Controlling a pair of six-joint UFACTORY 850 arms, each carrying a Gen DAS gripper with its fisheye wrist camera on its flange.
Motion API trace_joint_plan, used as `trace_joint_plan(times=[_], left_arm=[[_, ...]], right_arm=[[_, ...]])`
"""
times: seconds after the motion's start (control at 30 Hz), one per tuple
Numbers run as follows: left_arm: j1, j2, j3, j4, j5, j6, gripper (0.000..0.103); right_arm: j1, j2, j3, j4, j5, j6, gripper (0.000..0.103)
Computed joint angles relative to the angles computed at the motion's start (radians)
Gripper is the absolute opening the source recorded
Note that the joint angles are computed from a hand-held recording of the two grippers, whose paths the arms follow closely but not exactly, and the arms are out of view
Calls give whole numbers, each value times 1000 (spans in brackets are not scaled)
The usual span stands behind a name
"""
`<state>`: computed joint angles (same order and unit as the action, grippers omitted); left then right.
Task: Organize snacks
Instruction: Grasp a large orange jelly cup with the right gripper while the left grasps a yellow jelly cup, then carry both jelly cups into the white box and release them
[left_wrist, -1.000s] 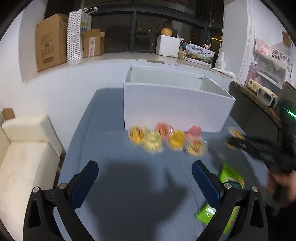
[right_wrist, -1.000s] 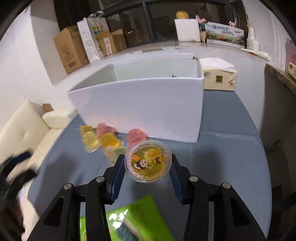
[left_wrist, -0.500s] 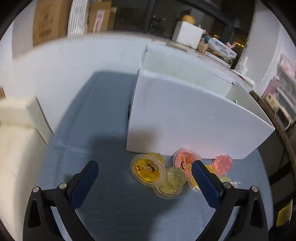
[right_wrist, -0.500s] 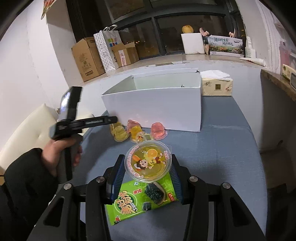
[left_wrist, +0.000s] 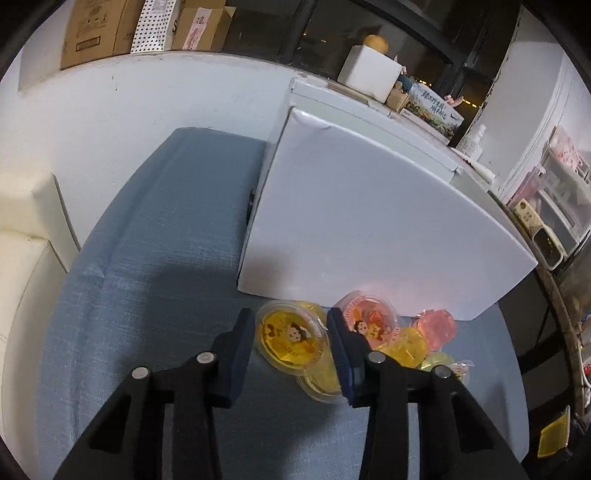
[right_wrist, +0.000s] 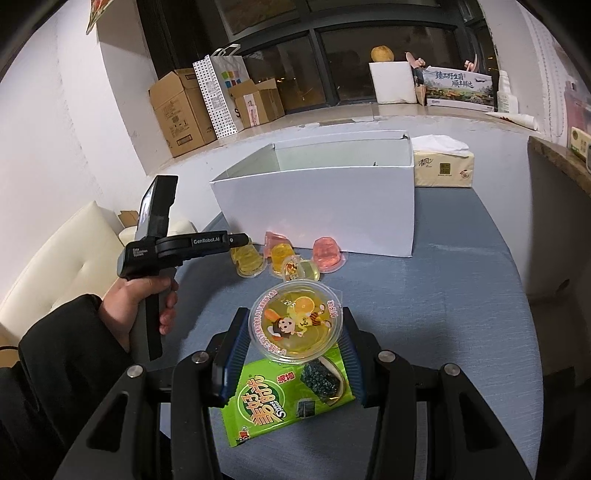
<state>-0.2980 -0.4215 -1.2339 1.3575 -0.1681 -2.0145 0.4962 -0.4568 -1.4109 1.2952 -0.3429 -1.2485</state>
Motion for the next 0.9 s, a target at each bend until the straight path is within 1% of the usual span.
trace_joint_plan(times=[0.03, 0.07, 0.17, 0.2, 0.27, 0.3, 0.33, 0.37, 0.4, 0.43, 0.47, 0.57, 0.63, 0.7, 0.73, 0.77, 0.8, 0.83, 0.9], left_arm=[[-7, 9, 6, 49, -22, -50, 15], [-12, 16, 8, 61, -33, -59, 10], [-30, 27, 7, -3, -70, 47, 10], [-27, 27, 6, -6, -62, 50, 10], [-15, 19, 1, -105, -48, 139, 14], [-11, 16, -4, -118, -44, 143, 26], [-10, 12, -10, -172, -69, 182, 50], [-8, 6, -15, -230, -82, 229, 62], [-3, 1, -16, -245, -73, 237, 79], [0, -1, -14, -231, -70, 225, 83], [1, -7, -18, -237, -75, 235, 83], [9, -28, -41, -255, -47, 246, 86], [4, -52, -78, -315, -83, 304, 86], [0, -63, -93, -334, -95, 317, 85], [-1, -66, -98, -333, -95, 320, 82], [0, -61, -90, -314, -84, 299, 74], [2, -59, -89, -320, -75, 310, 52], [1, -61, -93, -347, -88, 339, 50], [2, -30, -50, -341, -79, 346, 50]], right_arm=[[0, 0, -1, 1, 0, -1, 50], [0, 0, -1, 2, 0, -2, 50], [3, -8, -8, -13, 0, 10, 50], [4, -11, -10, -19, -4, 19, 50], [5, -11, -7, -11, -11, 10, 50], [6, -12, -7, -13, -13, 10, 50], [6, -14, -10, -14, -17, 9, 50], [6, -14, -10, -12, -18, 5, 50], [5, -14, -11, -11, -17, 5, 50], [5, -17, -14, -17, -19, 14, 50], [4, -18, -14, -17, -21, 15, 50], [2, -24, -16, -23, -28, 30, 50], [1, -25, -16, -24, -30, 32, 50], [1, -26, -18, -30, -33, 37, 50], [1, -27, -19, -30, -33, 39, 50], [0, -27, -19, -24, -35, 34, 50], [-1, -29, -21, -23, -36, 34, 50], [-1, -30, -22, -24, -38, 37, 50], [-1, -32, -22, -21, -42, 38, 50]])
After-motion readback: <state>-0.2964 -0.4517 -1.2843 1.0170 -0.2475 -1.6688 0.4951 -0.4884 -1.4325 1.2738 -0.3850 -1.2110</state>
